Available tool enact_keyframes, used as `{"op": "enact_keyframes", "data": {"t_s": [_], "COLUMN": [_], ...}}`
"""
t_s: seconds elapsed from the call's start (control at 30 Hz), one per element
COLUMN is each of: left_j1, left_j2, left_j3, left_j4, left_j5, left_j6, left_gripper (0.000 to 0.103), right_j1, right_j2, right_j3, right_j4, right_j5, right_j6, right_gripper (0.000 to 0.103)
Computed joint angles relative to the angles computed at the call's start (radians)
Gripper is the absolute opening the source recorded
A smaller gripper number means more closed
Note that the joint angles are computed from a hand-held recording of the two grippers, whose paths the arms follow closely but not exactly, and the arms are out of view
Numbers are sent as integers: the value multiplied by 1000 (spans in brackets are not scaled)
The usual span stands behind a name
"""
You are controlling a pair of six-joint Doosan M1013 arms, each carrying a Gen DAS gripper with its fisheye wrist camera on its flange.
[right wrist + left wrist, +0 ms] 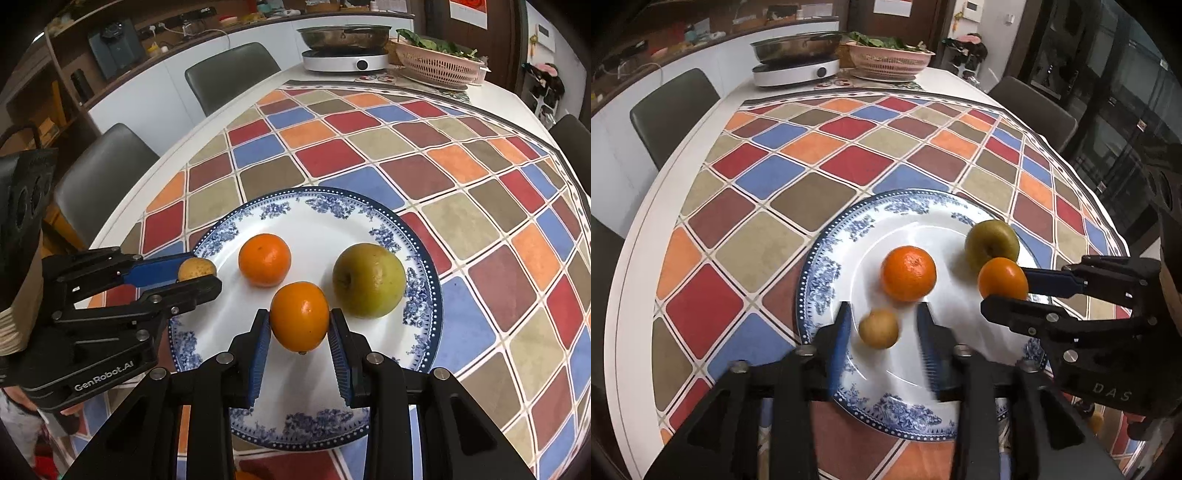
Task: Organize fruits
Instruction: 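Release the tan fruit on the plate with the left tool while the right tool releases the orange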
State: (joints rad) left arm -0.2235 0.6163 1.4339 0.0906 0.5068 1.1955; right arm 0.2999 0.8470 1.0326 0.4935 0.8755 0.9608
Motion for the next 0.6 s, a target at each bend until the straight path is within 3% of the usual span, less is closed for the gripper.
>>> {"op": "enact_keyframes", "data": {"t_s": [0.43,0.6], "left_j1": [-38,-64], "left_j2": [-73,-117], "left_j3": [67,111], "left_j4": [264,427], "left_j5": [-18,-27], "left_j6": [-241,-400], "left_gripper": [44,53], "right_j1": [-9,-15], "right_j2": [-50,-101], "right_j3": [64,133], "right_j4": [20,65], "right_j5": [-71,-126], "right_j6": [-3,-62], "right_gripper": [40,45]}}
